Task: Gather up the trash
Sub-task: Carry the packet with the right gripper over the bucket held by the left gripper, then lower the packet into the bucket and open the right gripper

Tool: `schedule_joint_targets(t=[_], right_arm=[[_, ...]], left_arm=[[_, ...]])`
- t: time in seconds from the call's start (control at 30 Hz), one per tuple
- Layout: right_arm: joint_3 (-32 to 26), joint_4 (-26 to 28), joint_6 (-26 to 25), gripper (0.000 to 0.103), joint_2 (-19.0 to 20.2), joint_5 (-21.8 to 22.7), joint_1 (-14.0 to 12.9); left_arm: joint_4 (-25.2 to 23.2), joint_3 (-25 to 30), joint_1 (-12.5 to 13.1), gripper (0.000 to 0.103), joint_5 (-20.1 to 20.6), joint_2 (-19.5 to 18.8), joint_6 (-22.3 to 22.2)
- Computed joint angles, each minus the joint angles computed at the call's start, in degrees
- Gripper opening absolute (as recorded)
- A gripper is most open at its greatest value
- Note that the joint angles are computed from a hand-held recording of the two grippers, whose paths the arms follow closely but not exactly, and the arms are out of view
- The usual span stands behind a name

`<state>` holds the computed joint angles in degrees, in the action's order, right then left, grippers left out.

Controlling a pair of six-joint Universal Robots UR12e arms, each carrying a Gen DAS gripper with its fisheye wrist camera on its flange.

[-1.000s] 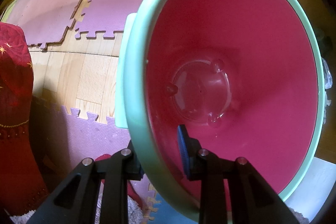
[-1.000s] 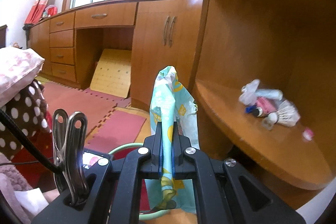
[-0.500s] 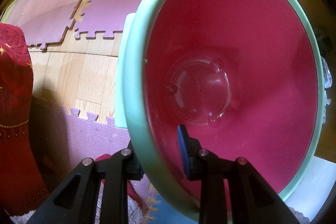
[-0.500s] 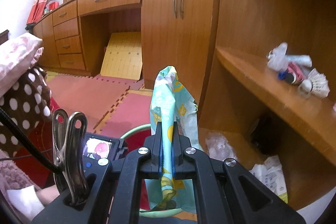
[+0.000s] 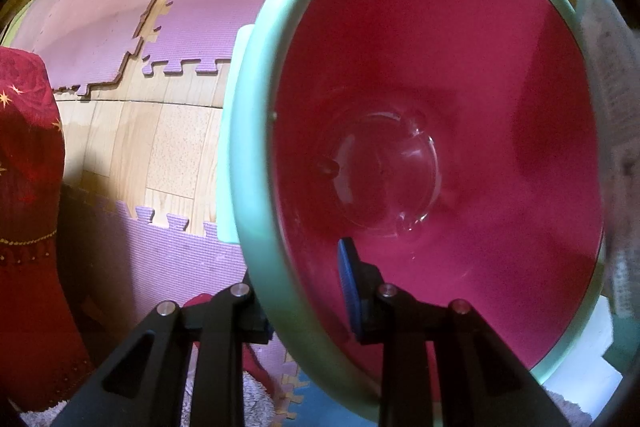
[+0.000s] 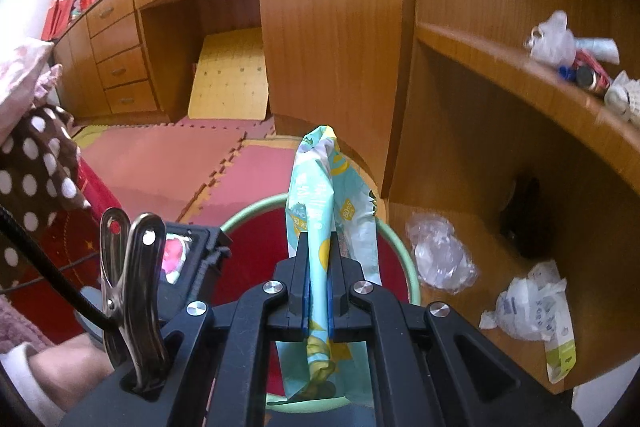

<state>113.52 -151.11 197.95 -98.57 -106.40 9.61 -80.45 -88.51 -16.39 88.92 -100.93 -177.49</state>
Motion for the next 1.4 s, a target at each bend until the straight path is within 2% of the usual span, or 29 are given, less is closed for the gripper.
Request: schedule_joint_targets(t=[0.27,0.57,0.77,0.9,1.1,1.13,1.23,1.4], right_arm=[[0.83,-1.15,-2.94,0.006,0.87,-0.42,0.9],[2.04,0.25,1.83,0.006,0.18,3.6,-0.14],[2.25,0.75,2.04,0.007,0.54,4.69,0.02],[2.49,1.45,3.02,0.008,0.51,7.59,-0.9],[2.53,2.59,2.24,0.016,0.48,10.71,-1.76],[2.48,2.75,2.1,0.02,0.49,10.98,-1.79],[1.95,4.86,2.61,0.043,0.31,12.06,-1.96],[1.48,6.06,2.65,0.044,-0.8,14.39,-2.5]], left_arm=[[-0.28,0.17,-0.02,0.028,0.0,-0.08,0.09],[-0.32,0.26,-0.07,0.028,0.19,-0.13,0.07],[-0.34,0.25,-0.11,0.028,0.31,-0.14,0.14],[-0.34,0.26,-0.12,0.028,0.35,-0.16,0.09],[-0.36,0.28,-0.13,0.028,0.37,-0.17,0.11],[-0.36,0.28,-0.13,0.028,0.37,-0.17,0.11],[-0.41,0.28,-0.11,0.028,0.38,-0.16,0.09],[-0.4,0.25,-0.08,0.028,0.19,-0.16,0.07]])
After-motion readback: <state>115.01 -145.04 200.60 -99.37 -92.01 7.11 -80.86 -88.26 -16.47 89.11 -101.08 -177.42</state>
